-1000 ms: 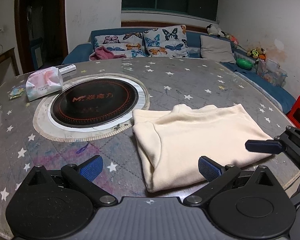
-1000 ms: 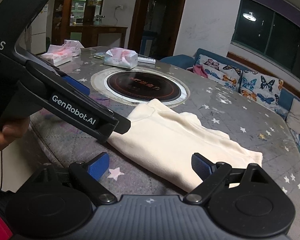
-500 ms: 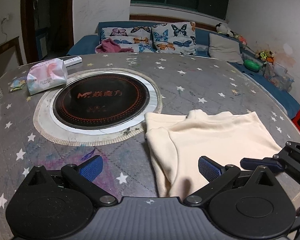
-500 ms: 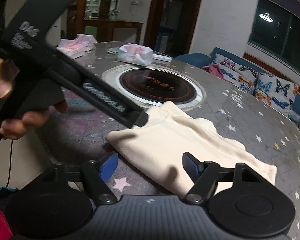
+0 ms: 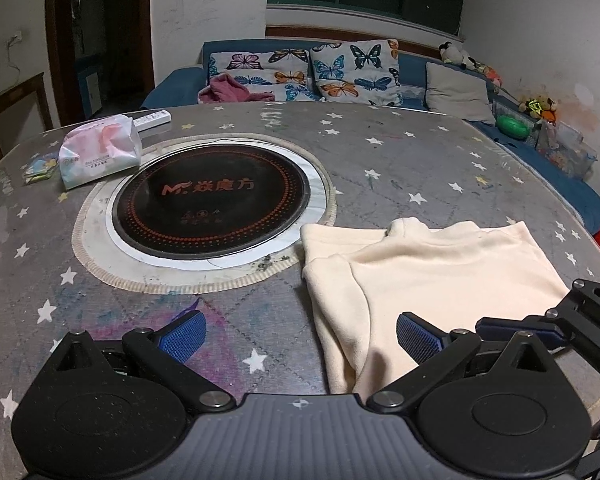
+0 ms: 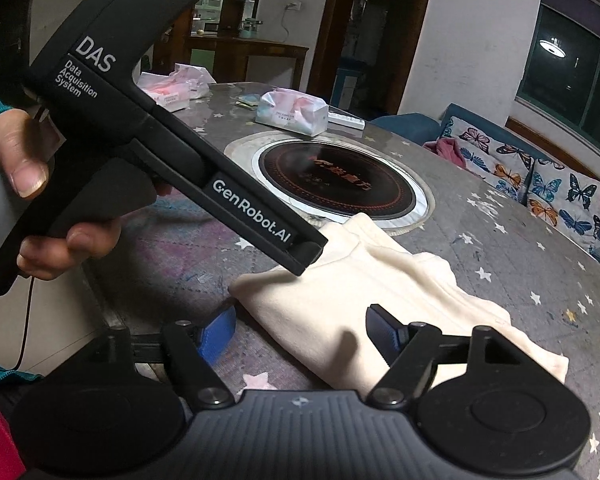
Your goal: Fold clothes
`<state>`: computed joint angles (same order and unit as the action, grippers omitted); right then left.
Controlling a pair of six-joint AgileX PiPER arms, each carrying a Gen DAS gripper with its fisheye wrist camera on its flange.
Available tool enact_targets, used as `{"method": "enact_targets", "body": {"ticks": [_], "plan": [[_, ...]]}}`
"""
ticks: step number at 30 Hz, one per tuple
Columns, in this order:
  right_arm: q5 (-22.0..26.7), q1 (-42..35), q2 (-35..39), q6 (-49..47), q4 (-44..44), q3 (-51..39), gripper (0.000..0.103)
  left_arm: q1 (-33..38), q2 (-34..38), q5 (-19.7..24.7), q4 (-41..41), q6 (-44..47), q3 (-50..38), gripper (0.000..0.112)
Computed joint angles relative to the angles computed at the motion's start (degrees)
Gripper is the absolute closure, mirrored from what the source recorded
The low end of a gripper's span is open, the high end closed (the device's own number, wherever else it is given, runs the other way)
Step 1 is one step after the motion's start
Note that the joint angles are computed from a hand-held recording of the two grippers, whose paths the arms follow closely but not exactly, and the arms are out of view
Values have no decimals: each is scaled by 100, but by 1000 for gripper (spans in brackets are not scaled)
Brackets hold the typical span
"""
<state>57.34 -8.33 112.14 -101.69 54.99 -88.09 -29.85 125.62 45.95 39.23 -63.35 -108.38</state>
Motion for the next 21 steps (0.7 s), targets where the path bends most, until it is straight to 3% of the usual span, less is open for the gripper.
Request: {"method": "enact_targets", "body": {"ticks": [4,9,14,15,21], "plan": [[45,40,14,9,-50,-26,28,25,0,-21,-58,64,8,9],[142,163,85,73,-273,-111,43,113,-40,-54,-170,49,65,9],[-143,314,101,-160,-242,10,55,248,-161,-143,-229,-130,247,9],[-179,331,111,-178,-233,12,62,273,-190,-192,-233,-182,298,9],[-90,319,219,-77,-171,-148,75,492,-305,-629,-812,-313,505,9]]}}
